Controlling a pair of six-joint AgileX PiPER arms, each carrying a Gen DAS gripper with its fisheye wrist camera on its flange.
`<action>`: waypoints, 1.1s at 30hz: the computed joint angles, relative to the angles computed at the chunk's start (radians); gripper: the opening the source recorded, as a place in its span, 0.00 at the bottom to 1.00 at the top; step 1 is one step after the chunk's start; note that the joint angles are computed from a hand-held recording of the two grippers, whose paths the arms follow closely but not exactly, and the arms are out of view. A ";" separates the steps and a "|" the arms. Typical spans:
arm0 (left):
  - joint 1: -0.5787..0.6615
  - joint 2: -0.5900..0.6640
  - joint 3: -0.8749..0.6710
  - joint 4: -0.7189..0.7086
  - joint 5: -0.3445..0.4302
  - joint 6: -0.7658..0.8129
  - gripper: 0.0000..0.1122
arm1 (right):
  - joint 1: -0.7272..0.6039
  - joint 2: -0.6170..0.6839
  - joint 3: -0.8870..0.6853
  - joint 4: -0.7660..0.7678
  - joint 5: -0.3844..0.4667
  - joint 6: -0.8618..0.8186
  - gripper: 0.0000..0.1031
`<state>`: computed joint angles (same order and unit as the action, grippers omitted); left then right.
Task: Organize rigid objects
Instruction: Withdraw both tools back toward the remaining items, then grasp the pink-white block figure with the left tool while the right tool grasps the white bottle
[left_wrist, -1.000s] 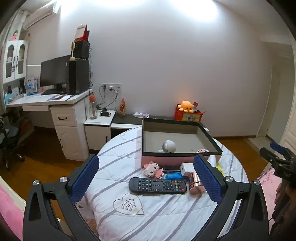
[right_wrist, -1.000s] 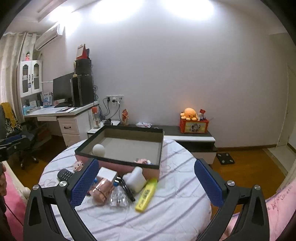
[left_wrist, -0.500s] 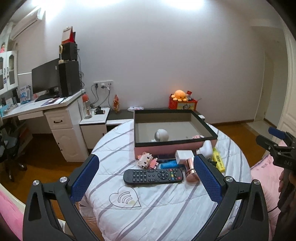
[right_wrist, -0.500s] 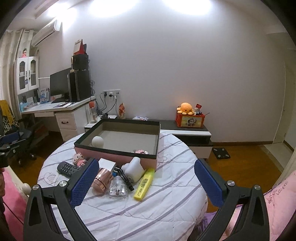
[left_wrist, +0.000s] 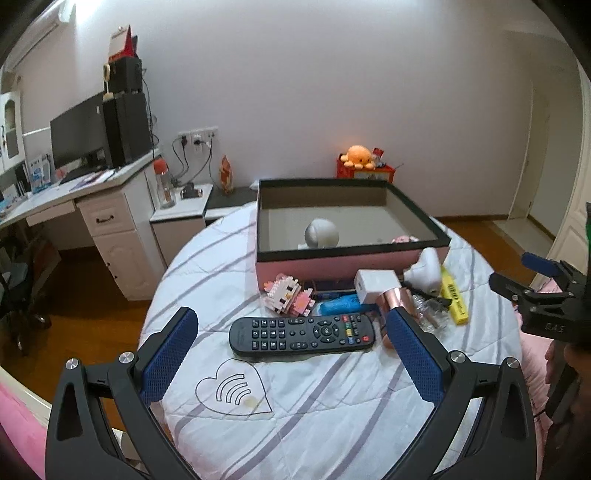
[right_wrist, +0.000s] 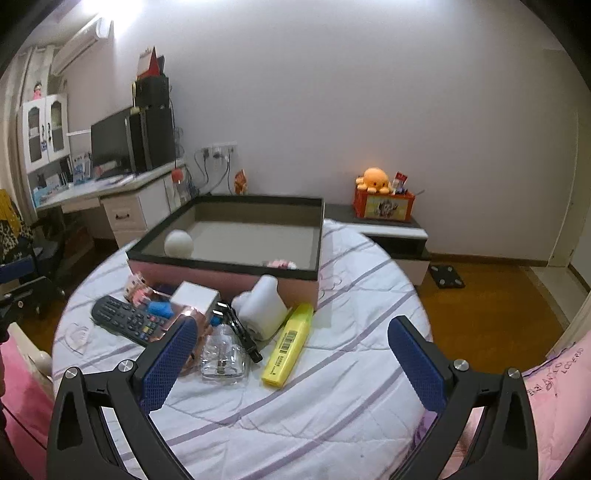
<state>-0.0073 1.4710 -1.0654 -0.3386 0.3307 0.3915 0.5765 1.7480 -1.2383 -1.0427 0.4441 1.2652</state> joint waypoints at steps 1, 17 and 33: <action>0.001 0.021 -0.012 0.008 0.003 -0.008 0.92 | -0.007 0.026 -0.021 0.027 -0.003 -0.024 1.00; 0.025 0.269 -0.226 0.040 0.071 -0.028 0.92 | -0.122 0.368 -0.466 0.753 0.045 -0.753 0.73; 0.021 0.522 -0.515 0.068 0.223 -0.113 0.92 | -0.165 0.431 -0.545 1.045 0.076 -1.046 0.56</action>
<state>0.0136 1.9929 -1.5803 -0.2703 0.5542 0.2785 0.4112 2.1795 -1.7835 0.0025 0.5203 0.2193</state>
